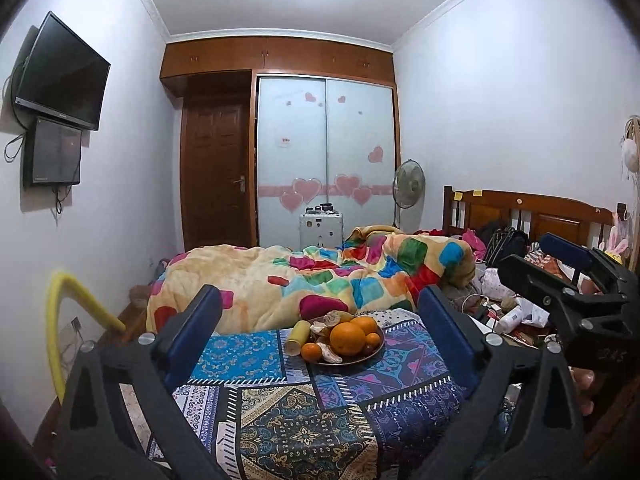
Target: Organize fruits
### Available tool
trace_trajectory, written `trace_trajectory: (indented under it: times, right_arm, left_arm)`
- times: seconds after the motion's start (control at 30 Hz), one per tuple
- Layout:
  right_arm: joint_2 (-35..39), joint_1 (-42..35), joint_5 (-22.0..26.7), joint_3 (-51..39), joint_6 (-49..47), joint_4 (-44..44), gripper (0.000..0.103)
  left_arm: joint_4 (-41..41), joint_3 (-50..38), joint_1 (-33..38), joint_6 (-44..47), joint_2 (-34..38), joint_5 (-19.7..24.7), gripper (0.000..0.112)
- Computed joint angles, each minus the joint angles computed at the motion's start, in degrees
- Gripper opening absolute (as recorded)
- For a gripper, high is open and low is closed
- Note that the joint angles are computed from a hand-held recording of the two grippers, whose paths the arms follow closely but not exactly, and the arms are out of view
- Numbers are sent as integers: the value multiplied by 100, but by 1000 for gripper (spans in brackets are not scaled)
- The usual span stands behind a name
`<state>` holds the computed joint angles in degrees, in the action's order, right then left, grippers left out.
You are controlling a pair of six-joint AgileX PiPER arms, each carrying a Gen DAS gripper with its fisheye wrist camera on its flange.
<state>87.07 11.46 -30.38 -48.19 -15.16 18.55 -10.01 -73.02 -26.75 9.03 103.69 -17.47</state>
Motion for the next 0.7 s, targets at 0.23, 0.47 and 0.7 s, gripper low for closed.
trace_trajectory:
  times: [0.23,0.47,0.7]
  right_arm:
    - [-97,25,-60,145,-51,75,102]
    - [-135,38,-54,185,-40,84,103]
    - [-133,40,-62,185,-55,103,103]
  left_arm:
    - [-19,60,-8,-20,-62,-14,103]
    - [27,40,11,-127,-44,14,103]
    - [-89,-14,0,-60,2,46,103]
